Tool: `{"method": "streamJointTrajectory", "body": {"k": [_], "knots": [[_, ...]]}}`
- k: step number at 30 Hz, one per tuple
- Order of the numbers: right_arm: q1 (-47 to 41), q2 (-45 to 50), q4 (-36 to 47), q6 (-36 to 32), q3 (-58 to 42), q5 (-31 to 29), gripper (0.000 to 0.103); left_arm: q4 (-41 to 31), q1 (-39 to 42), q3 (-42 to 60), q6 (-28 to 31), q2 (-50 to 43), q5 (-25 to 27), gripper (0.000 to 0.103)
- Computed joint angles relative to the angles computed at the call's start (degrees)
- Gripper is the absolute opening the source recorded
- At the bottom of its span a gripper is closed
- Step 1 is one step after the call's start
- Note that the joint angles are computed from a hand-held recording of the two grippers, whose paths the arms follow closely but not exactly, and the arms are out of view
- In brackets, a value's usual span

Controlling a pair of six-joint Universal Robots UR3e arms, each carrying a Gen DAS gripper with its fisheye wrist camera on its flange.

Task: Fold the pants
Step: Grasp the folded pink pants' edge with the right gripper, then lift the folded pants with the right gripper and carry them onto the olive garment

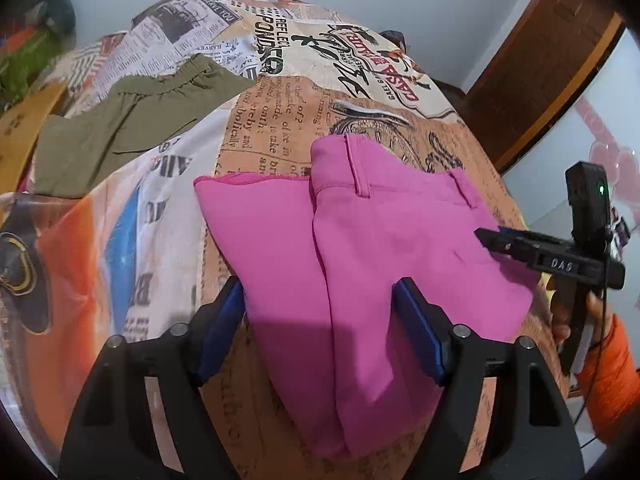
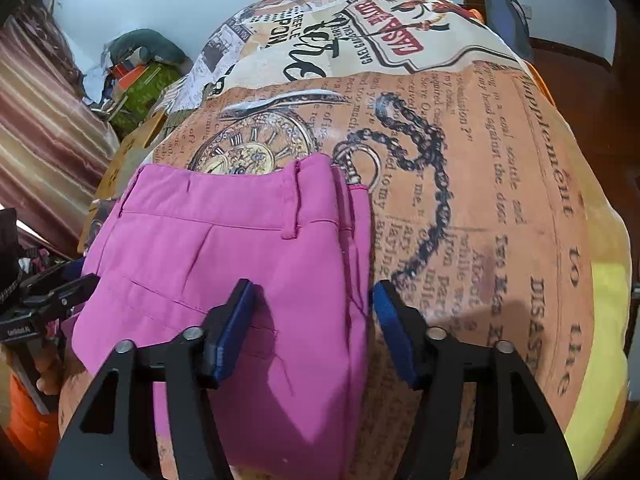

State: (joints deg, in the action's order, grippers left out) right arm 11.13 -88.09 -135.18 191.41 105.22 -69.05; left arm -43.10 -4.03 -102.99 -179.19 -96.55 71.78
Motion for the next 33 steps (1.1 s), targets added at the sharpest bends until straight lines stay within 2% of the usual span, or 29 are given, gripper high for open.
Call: {"method": "streamJointTrajectory", "body": {"k": [2, 3, 5, 10, 13, 17, 24, 33], "knots": [[0.12, 0.85, 0.02, -0.34, -0.93, -0.03, 0.044, -0.29, 0.57, 0.95, 0.47, -1.02, -1.67, 0.062], [0.35, 1.15, -0.14, -0.47, -1.27, -0.28, 0.042, -0.42, 0.81, 1.27, 0.65, -1.38, -2.49, 0.059], [0.38, 0.78, -1.23, -0.40, -0.71, -1.28, 0.029, -0.40, 1.16, 1.53, 1.75, -1.81, -4.51, 0.041], [0.73, 0.74, -1.99, -0.14, -1.73, -3.02, 0.013, 0.42, -0.30, 2.19, 2.66, -1.68, -3.38, 0.025], [1.52, 0.24, -1.93, -0.24, -2.86, -4.46, 0.012, 0.50, -0.88, 2.93, 2.44, -1.13, -2.38, 0.017], [1.74, -0.75, -1.31, -0.50, -4.72, -4.35, 0.012, 0.41, -1.81, 4.32, 2.20, 0.10, 0.05, 0.012], [4.89, -0.55, 1.25, -0.62, -12.68, -6.26, 0.011, 0.36, -1.59, 5.41, 2.68, 5.34, 1.32, 0.011], [9.24, 6.50, 4.14, -0.16, -28.25, -8.22, 0.011, -3.48, 5.51, 9.81, 5.27, 9.42, -1.83, 0.011]]}}
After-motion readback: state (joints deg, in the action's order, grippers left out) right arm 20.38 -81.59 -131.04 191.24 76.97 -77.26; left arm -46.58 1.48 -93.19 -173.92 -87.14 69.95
